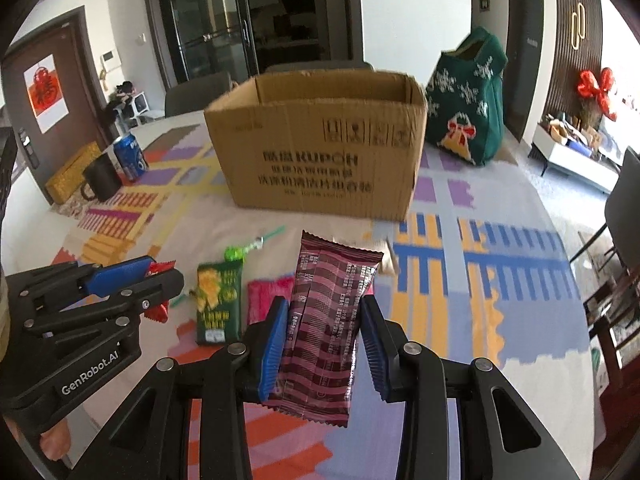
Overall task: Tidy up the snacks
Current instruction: 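Lift both held snacks over the box and open both tools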
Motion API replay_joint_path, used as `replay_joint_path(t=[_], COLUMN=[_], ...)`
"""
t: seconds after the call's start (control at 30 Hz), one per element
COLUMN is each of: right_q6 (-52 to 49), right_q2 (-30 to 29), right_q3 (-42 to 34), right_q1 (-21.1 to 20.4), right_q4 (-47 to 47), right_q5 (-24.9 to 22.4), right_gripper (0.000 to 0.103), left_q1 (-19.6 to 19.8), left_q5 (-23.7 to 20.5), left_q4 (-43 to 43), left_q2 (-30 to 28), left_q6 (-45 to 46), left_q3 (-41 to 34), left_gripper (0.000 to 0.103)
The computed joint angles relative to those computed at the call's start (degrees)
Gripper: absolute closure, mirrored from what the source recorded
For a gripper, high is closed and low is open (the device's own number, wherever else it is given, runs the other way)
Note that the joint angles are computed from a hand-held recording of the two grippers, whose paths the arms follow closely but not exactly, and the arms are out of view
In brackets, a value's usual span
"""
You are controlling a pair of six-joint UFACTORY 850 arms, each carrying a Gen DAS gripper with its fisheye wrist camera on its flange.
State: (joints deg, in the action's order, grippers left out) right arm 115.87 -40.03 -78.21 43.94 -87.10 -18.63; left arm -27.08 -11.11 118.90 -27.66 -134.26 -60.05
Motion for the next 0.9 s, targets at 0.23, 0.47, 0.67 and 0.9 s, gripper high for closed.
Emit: replay_joint_path(t=[0.23, 0.47, 0.67, 0.9], right_q6=[-3.43, -9.43, -13.53, -20.06], right_q2=[-1.23, -3.02, -4.75, -7.19], right_q3=[-3.93, -9.26, -14.43, -20.35], right_q1=[-0.99, -2.18, -3.06, -4.82], right_q4=[0.36, 3.44, 4.73, 9.42], right_q5=[-1.15, -1.88, -3.02, -2.84], right_gripper=[0.065, 0.065, 0.065, 0.065], left_q1=[0.97, 1.90, 2.70, 3.66], left_q5=[-1.95, -4.00, -4.57, -2.93], left_q4=[-3.82, -9.95, -14.00, -20.60], left_q2=[-0.90, -2.23, -3.34, -5.48], left_q6=[5.74, 14.56, 20.68, 28.90], left_q3=[-3.83, -8.74, -12.94, -18.13], left_gripper=[0.076, 0.076, 0.076, 0.076])
